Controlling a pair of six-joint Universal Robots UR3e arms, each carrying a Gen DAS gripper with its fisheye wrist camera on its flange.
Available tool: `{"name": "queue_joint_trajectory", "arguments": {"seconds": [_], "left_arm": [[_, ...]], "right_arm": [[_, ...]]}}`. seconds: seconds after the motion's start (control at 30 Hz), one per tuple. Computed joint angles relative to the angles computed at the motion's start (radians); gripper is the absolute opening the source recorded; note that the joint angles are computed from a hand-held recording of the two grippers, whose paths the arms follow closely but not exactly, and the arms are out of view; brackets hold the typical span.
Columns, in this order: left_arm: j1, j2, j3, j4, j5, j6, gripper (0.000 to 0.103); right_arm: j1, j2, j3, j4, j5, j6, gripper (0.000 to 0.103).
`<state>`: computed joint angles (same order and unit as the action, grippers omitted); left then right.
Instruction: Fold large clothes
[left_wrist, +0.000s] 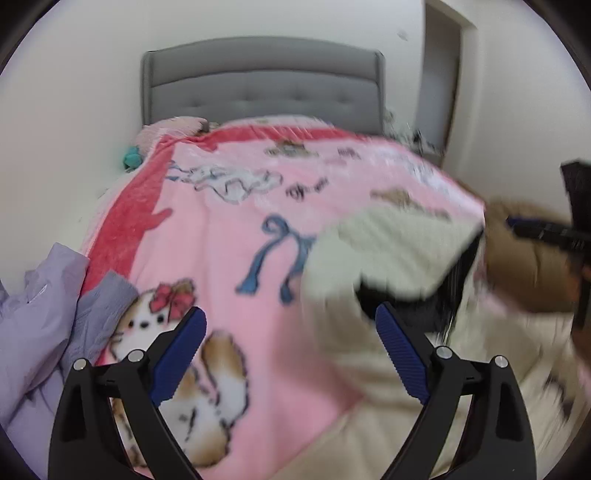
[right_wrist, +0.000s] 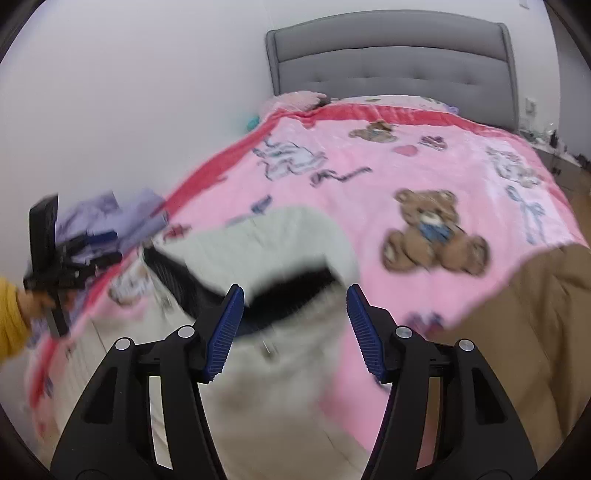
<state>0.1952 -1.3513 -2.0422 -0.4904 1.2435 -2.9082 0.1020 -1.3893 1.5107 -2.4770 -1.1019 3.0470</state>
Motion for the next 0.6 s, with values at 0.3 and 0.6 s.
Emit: {"name": "queue_joint_trajectory", "arguments": {"seconds": [0.3, 0.6], "left_arm": [[-0.236, -0.532, 0.633, -0.383, 0.229, -0.158, 0.091], [-0.207, -0.594, 0.467, -0.288, 0.271, -0.108, 0.091]], "right_arm": [[0.192, 0.569, -0.876, 0.536, -0.334, -0.065, 0.031], [0.176, 0.510, -0.518, 0.359, -0.353, -0.092, 0.032]]}}
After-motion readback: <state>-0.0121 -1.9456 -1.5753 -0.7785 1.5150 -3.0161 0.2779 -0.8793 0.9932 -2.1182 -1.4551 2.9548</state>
